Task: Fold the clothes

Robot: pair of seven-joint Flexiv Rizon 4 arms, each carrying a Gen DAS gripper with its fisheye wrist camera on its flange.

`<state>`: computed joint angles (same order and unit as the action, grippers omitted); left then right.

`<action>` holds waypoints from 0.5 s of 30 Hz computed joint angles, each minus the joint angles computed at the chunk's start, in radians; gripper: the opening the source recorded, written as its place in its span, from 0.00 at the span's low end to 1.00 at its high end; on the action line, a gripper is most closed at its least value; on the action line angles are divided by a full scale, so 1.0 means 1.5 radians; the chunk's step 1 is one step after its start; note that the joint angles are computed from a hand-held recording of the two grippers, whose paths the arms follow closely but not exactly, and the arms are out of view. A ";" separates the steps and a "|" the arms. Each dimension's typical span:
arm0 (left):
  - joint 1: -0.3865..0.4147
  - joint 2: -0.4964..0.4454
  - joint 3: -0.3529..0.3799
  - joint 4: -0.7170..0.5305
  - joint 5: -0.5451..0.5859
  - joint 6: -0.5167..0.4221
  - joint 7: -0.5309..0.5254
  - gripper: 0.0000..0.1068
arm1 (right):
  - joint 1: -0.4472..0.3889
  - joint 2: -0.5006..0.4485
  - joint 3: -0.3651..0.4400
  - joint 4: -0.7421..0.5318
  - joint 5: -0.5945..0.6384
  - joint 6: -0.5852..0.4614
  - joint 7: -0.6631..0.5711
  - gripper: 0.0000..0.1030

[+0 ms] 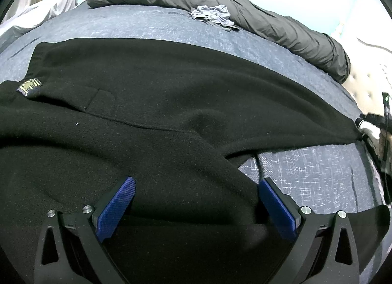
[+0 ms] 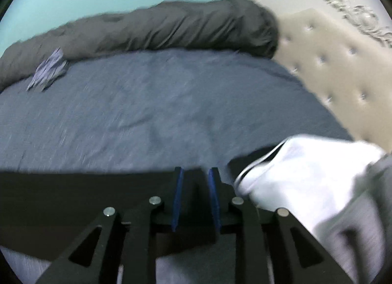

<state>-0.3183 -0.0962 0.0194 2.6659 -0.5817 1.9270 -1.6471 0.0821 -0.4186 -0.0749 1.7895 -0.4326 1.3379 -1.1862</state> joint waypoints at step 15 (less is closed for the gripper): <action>0.179 0.045 -0.039 -0.002 0.309 -0.060 -0.204 0.96 | 0.046 0.022 -0.031 0.080 -0.036 -0.017 0.064 0.33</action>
<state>-0.0499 -0.0284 -0.0391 2.6624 -0.1176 1.8376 -1.9531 0.1513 -0.3859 -0.1219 1.9091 -0.4860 1.3130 -1.0906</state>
